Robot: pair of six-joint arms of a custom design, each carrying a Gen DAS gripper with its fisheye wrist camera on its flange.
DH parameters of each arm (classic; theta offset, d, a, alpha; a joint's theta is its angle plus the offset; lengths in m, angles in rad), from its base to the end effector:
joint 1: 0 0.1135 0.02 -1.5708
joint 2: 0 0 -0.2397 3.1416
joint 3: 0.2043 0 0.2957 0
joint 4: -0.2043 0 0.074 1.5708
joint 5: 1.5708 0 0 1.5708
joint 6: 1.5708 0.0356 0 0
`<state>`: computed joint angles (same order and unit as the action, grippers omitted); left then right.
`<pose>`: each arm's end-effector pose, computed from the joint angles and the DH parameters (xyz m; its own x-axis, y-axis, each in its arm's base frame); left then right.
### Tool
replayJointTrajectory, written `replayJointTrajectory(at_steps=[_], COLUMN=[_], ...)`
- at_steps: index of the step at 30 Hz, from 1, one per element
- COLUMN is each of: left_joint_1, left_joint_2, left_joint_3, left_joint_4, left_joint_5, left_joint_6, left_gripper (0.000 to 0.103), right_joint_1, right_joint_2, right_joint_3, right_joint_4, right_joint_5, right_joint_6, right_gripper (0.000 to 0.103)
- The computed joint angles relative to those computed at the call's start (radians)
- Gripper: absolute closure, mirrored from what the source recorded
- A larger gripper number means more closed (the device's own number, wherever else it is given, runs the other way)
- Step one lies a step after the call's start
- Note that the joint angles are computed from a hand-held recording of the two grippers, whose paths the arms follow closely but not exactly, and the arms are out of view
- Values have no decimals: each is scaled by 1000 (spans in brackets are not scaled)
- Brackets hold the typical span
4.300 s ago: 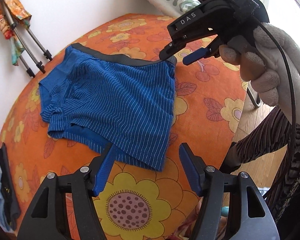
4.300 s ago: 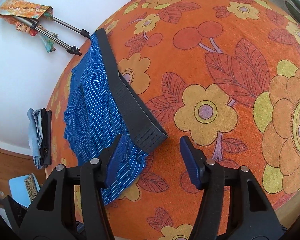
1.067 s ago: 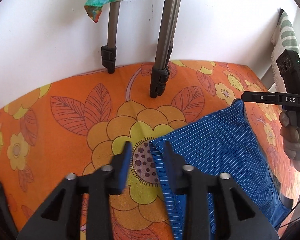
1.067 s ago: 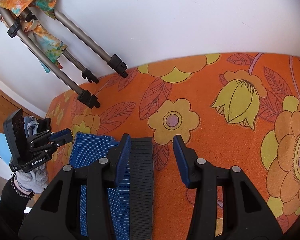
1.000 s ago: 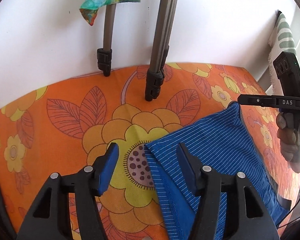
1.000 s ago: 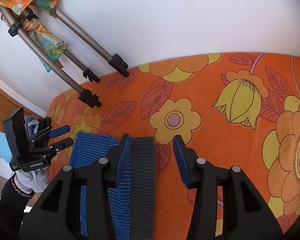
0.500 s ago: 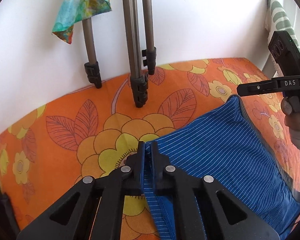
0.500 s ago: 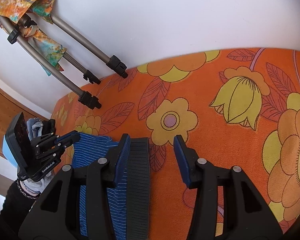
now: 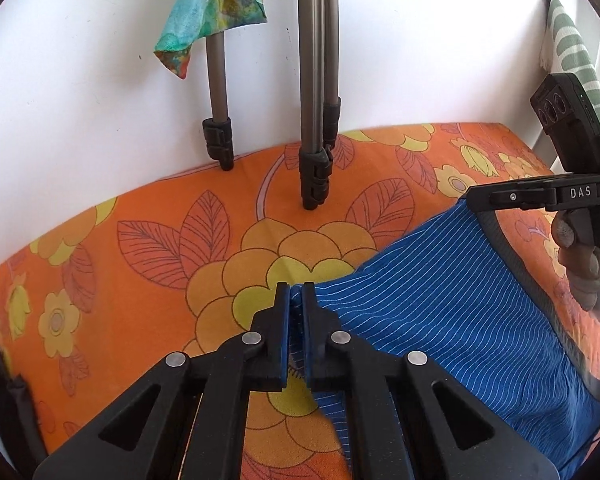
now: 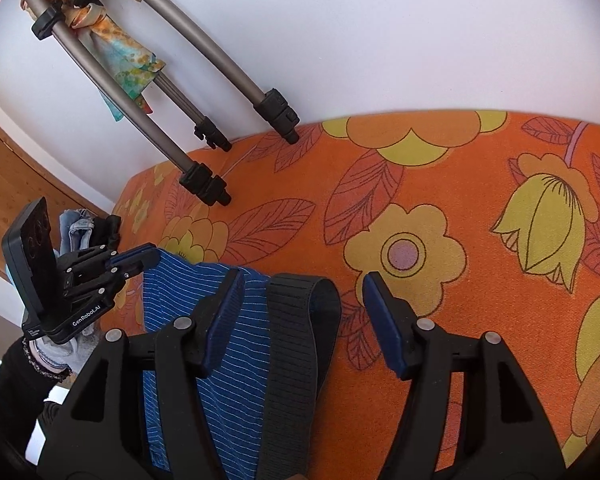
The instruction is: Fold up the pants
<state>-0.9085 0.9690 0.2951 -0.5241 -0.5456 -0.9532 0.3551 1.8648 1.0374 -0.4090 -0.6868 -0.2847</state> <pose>0.1290 -0.1353 0.0800 -0.7864 -0.1248 -0.6049 -0.1438 0.9895 -0.0171 0.3324 0.1473 0.0745 -0.7197 -0.4985 -0.4832 -0.6940 0.5342 0.4826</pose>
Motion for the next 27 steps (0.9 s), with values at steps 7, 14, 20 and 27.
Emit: replayJointTrajectory(at_steps=[7, 14, 20, 27], left_joint_1=[-14, -119, -310, -610], left_joint_2=[-20, -114, -119, 97], left_joint_3=[10, 50, 130, 325], left_joint_4=[-12, -134, -299, -491], left_joint_5=[-9, -74, -151, -240], left_joint_6=[-3, -74, -254, -558], left_gripper=[99, 99, 99, 99], right_joint_1=[27, -23, -71, -147], right_joint_2=[-93, -262, -439, -754], right_joint_3=[-84, -147, -212, -355], right_joint_4=[49, 6, -113, -320], right_joint_5=[15, -22, -33, -49], right_joint_6=[-27, -34, -89, -214], right_gripper=[76, 82, 89, 92])
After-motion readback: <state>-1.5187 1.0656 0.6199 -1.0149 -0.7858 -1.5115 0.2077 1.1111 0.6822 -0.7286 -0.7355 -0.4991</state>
